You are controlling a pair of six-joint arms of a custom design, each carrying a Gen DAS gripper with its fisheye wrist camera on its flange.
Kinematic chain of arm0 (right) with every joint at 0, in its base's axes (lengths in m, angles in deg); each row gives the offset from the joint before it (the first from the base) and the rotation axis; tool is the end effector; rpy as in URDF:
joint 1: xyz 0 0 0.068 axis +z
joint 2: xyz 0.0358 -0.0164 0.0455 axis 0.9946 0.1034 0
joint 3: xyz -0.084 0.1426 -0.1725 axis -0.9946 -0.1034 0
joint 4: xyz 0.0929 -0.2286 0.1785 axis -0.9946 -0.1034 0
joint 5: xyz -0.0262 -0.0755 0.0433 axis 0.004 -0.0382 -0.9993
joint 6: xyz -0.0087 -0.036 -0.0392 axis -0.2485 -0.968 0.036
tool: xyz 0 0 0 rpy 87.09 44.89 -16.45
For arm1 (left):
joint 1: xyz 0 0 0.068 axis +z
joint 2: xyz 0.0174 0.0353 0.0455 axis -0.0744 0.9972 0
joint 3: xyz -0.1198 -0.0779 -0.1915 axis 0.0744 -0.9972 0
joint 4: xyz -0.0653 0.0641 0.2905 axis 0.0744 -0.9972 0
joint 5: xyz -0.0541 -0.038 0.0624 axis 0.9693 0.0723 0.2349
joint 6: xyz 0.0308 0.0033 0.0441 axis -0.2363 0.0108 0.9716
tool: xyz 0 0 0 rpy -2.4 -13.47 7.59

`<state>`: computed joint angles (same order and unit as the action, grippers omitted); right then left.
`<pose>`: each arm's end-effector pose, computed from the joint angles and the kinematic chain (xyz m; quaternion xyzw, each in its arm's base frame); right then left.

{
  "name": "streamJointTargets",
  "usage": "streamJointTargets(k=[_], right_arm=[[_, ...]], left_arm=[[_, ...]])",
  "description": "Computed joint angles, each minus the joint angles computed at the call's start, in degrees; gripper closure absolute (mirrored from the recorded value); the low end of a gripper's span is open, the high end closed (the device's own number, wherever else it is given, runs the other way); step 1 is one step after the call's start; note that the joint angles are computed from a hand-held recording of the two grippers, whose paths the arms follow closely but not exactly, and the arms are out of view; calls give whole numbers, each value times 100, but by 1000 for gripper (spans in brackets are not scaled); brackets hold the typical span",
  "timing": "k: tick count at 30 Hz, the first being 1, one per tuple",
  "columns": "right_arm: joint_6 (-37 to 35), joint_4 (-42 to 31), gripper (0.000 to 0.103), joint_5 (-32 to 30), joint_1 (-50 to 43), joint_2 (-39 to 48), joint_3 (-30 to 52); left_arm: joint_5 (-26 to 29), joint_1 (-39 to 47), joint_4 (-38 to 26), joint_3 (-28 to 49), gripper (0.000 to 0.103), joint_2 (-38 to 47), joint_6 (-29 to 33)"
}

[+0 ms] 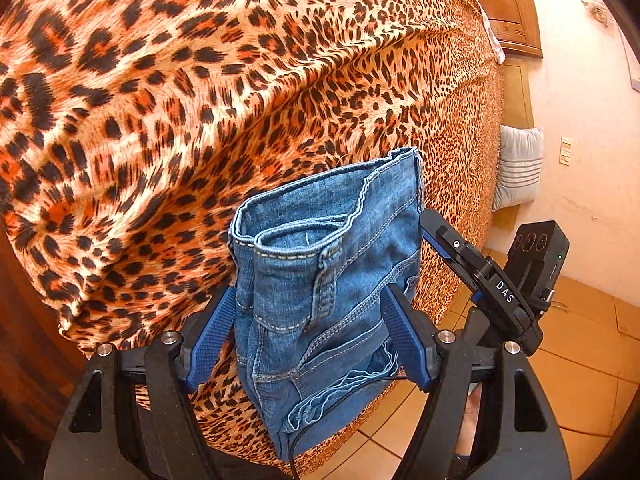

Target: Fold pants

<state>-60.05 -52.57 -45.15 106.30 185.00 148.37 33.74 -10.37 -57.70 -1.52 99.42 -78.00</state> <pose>0.4453 0.1982 0.1679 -0.3230 0.9213 0.2160 0.0133 0.2048 -0.0409 0.1872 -0.4484 0.8038 -0.3880 0.0485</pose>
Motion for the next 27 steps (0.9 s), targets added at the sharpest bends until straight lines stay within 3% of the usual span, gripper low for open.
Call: streamJointTargets(k=[3,9,12,13,15,16,17,19,27], right_arm=[[-108,-107,46,78,239,346,350],[-552,266,43,596,713,356,333],[-861,260,57,916,916,334,368],[-886,266,60,1006,941,314,364],[-853,219,71,931,913,329,421],[-827,182,75,867,861,351,480],[-802,110,79,787,793,408,593],[-760,-30,82,593,681,477,763],[-988,77,85,-252,285,-598,-177]], left_arm=[[74,56,520,-120,24,253,-166],[392,390,746,-568,19,-330,-486],[473,437,837,-775,22,-671,-725],[490,445,659,-807,27,-853,-699],[237,309,263,-436,43,-428,-286],[100,239,109,-245,62,-120,-33],[-29,174,-44,-97,74,79,131],[-157,114,-119,-39,77,69,184],[-1202,-688,-1074,1037,81,155,863]])
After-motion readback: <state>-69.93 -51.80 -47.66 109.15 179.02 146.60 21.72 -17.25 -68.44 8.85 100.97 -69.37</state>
